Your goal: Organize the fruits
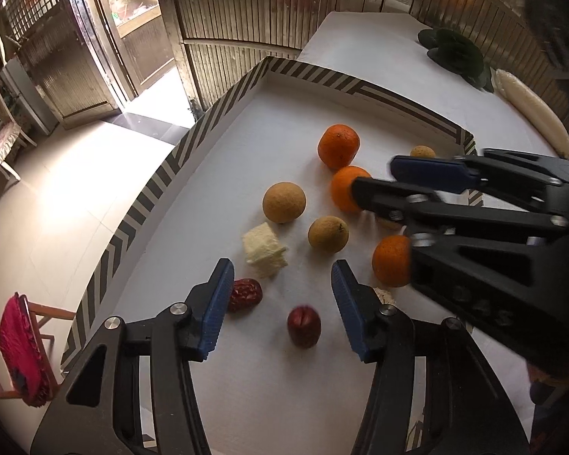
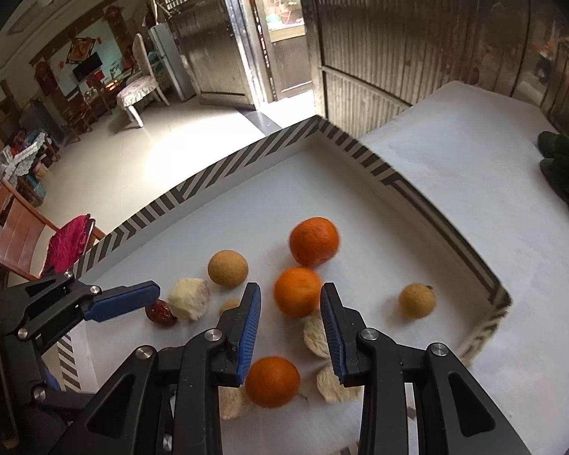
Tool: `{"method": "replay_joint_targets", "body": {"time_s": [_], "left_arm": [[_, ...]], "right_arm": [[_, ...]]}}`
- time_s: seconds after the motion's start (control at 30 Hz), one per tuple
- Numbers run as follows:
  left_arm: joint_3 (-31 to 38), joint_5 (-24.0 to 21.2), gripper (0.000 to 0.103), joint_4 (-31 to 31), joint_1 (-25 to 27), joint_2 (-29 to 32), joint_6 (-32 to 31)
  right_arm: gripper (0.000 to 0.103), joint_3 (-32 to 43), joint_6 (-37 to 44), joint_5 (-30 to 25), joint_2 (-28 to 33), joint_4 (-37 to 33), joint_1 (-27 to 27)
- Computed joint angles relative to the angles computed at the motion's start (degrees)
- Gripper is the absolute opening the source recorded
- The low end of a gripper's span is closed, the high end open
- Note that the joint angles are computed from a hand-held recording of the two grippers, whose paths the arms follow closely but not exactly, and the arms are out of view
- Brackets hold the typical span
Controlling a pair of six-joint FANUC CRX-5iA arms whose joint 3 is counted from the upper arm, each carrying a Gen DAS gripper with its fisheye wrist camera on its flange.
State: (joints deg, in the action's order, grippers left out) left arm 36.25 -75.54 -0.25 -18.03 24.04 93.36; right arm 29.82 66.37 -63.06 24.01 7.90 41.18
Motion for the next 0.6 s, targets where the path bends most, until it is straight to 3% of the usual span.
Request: {"method": "replay_joint_targets", "body": {"time_s": [0.27, 0.4, 0.6], "left_arm": [[0.4, 1.2, 0.054, -3.3, -0.8, -1.3, 1.9], [0.6, 2.7, 0.06, -5.9, -1.9, -2.4, 3.0], [-0.3, 5.2, 0.061, -7.1, -2.7, -4.0, 3.6]], "right_arm": [[0.035, -12.2, -13.5, 6.1, -8.2, 10.8, 2.9], [0.043, -17.3, -20.4, 7.7, -11.3, 15.6, 4.4], [0.045, -21.0, -23.9, 8.2, -14.1, 16.9, 5.0]]}}
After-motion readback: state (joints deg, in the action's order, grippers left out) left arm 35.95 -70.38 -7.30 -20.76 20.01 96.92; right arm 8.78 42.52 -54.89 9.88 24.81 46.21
